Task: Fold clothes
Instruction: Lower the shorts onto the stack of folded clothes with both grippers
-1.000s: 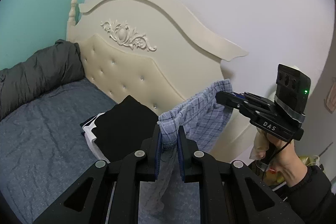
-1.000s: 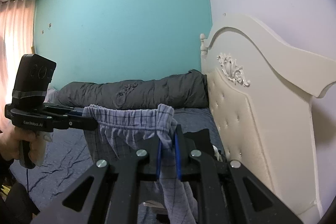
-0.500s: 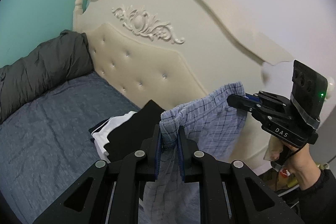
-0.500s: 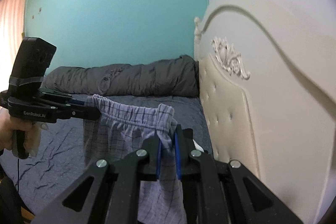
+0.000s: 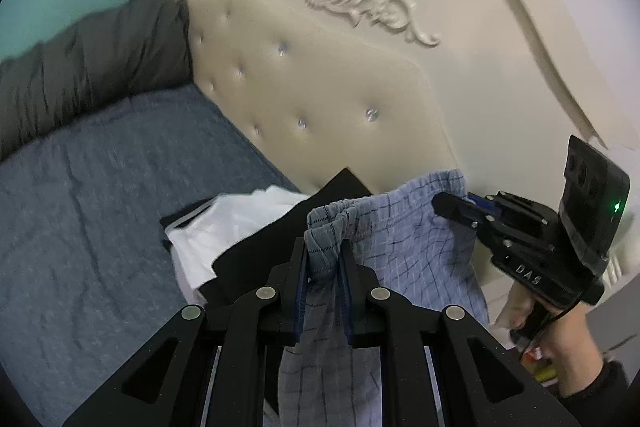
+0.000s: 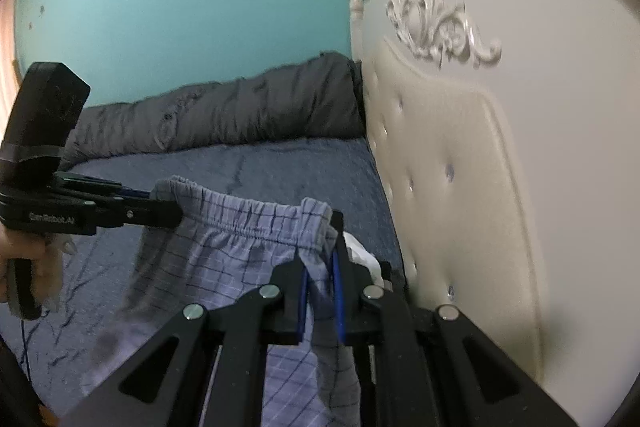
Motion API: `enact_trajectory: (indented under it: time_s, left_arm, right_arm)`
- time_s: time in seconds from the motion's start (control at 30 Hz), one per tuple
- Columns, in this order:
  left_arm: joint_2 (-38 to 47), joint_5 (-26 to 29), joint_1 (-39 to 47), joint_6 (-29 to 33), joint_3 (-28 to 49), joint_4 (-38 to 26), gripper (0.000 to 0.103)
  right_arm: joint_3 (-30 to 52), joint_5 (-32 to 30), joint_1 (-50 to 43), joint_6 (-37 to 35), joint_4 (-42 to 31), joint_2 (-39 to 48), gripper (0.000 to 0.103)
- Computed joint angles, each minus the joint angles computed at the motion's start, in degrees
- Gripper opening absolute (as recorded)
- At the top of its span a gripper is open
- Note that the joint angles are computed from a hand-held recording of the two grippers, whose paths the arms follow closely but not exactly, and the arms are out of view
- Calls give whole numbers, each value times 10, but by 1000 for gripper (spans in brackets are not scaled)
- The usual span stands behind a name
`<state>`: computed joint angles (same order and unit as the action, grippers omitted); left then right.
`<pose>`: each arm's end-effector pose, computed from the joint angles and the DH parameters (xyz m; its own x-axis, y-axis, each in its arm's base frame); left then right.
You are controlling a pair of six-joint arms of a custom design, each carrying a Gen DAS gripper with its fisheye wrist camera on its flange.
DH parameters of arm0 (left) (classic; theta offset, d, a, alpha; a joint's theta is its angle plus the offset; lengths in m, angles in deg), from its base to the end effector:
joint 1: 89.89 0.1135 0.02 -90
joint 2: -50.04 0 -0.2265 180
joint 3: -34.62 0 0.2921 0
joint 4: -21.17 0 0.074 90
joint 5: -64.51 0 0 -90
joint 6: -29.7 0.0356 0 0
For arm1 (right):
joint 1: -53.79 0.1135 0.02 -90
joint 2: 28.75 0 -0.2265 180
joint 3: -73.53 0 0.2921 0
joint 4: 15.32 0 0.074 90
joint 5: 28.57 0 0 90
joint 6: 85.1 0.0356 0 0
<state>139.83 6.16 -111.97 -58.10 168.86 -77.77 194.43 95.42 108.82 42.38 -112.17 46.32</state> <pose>0.2601 -0.1257 0.4596 -0.7306 0.3316 -0.5968 0.6309 0.6620 -0.4045 0.1483 0.1773 0.4614 -0.6444 -0.0410 -0.7636 -0.1081 0.9934 0.0379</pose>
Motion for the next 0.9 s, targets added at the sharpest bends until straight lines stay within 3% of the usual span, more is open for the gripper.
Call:
enact_trajectory:
  time_s: [0.17,0.23,0.27,0.3,0.43,0.47,0.53,0.6,0.63,0.7,0.9]
  left_arm:
    - [-21,-9,-4,-15,-81,45,18]
    - [-30,-22,-11,-16,-104,55,20]
    - [-32,-29,-13,-17,-107,58,21]
    - [-33,-28,-10,-19,-106,59,23]
    - [-41,-32,4,-17,-81,62,44]
    - [-45,-34,7,-16,-76,64,44]
    - [-57,-38,11,-14,-73,75,44]
    - [-53,-34,1,4,-68,71,44]
    - [-48,-34,-5,15,-65,66,40]
    - [-48,-46,-22,28,-78,65,28]
    - [-67,-58,-33,23,-161,108,21]
  right_arm:
    - [-32,-37,-26,-9,5,-6,12]
    - [-31,-20,-19,-6,-4,-3,21]
    - [-31,-18,-21,1,-8,-3,31]
    - [-32,-11,-22,7,-10,-6,38]
    - [-45,29,-16,37,-6,-40,42]
    - [-52,34,-12,42,-1,-53,42]
    - [-75,27,-5,33,29,-92,42]
    - [-80,5,-8,18,39,-104,17]
    - [-78,-8,-10,9,37,-100,14]
    - [-79,-34,-11,-11,38,-90,12]
    - [-103,-64,-30,-17,23,-70,10]
